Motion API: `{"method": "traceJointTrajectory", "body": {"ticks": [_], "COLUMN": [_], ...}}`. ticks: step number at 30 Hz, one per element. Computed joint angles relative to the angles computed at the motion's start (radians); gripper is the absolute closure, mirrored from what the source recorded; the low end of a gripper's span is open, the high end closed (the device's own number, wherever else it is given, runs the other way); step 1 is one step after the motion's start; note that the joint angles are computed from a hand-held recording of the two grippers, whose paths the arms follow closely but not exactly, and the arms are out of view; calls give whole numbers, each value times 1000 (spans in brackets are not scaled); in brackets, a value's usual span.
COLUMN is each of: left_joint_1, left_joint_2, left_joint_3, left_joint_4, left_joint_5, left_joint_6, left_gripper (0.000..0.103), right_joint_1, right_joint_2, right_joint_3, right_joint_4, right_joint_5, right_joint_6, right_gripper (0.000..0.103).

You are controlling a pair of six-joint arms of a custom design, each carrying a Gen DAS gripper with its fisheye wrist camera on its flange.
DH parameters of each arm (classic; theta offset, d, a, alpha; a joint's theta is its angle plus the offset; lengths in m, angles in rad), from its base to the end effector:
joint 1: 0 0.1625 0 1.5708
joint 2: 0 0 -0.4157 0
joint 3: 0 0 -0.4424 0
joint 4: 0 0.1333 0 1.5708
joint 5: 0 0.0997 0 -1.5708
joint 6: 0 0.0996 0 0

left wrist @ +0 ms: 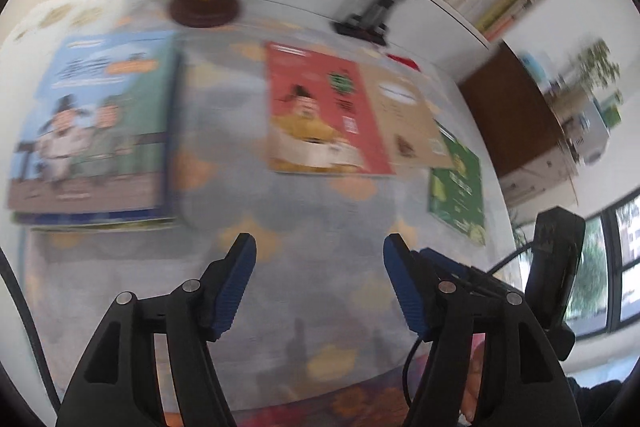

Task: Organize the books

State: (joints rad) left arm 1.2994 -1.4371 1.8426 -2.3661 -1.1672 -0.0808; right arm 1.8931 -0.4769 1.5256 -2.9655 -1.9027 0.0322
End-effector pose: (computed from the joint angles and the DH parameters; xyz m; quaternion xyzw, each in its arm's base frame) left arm 0.0082 -0.6136 0.3531 0.0528 0.9605 -0.2213 0.1604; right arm 0.3223 -0.6469 -0.0849 0.1123 -0.9654 0.1958 0.1302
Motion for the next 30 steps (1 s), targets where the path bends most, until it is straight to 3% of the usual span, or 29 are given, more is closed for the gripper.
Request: {"method": "traceJointTrajectory", "body": {"ticks": [14,22,30], "left_joint_1": [-115,-119,-94], "left_joint_2": [300,478,594], "left_joint_3": [-140,-281,-390], "left_joint_4": [34,79,92], "left_joint_5": [-56,-38,-30], "left_joint_6": [19,30,6], "left_gripper": [39,39,39], "right_joint_1": [-177,-243,-271], "right_joint_2": [-262,-323,-274], "right_joint_3": [207,196,76], "right_joint_4": [-95,-89,5], "right_joint_5": [-77,-100,-121], "right_joint_6": [16,12,-49], "right_gripper": [53,52,52]}}
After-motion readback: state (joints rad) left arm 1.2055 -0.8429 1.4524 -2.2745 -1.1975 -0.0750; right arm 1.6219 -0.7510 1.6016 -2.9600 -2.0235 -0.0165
